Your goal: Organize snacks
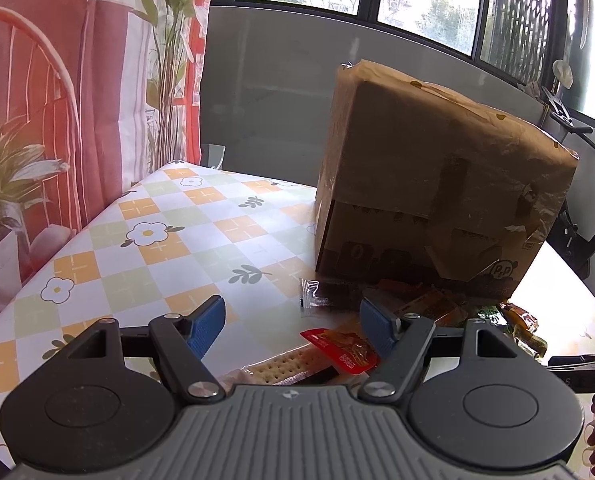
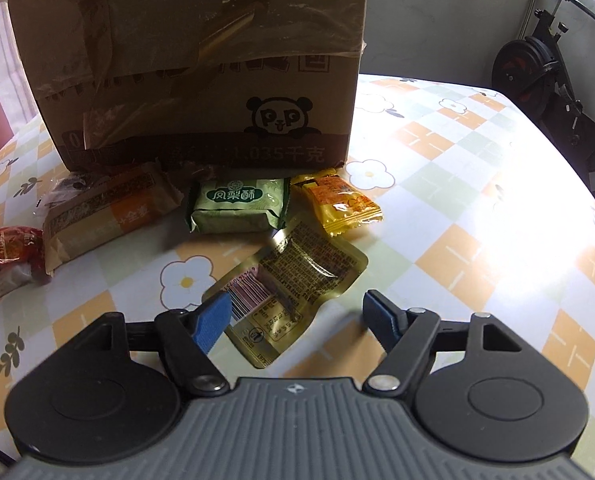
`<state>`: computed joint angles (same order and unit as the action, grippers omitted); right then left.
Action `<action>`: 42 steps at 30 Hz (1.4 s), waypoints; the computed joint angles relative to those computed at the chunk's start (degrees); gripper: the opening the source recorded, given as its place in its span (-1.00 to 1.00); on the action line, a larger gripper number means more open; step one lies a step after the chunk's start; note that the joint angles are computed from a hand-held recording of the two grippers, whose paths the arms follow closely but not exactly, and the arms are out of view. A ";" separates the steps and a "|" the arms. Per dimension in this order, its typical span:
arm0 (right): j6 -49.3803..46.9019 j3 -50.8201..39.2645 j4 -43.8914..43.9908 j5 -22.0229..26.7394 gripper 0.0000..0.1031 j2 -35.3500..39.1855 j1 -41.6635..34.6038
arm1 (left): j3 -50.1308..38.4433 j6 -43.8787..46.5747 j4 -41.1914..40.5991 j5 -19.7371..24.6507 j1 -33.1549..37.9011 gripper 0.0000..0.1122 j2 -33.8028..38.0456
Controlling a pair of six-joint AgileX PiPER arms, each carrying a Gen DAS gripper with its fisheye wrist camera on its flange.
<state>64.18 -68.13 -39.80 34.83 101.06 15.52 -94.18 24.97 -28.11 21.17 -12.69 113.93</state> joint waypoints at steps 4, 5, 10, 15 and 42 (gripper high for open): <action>-0.20 1.69 0.70 -0.56 0.46 -1.57 -1.16 | -0.30 -1.24 0.77 0.07 0.24 0.36 0.18; 0.00 1.89 0.73 -0.56 0.46 -1.73 -1.52 | -0.12 -1.08 0.52 -0.08 0.31 0.36 0.11; -2.33 1.90 5.33 -3.17 0.46 -2.67 -3.77 | -0.43 -1.49 1.07 0.37 0.35 0.36 0.39; -10.34 -2.90 14.23 -3.49 0.46 -0.34 -5.80 | -0.24 -1.13 0.67 0.01 0.26 0.36 0.37; -12.97 6.58 3.59 -12.38 0.37 -3.59 -1.78 | -0.41 -6.06 4.29 0.63 0.11 0.36 0.42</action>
<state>51.21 -61.56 -36.20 22.45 97.47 13.74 -94.59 18.92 -23.81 21.80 -12.58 114.36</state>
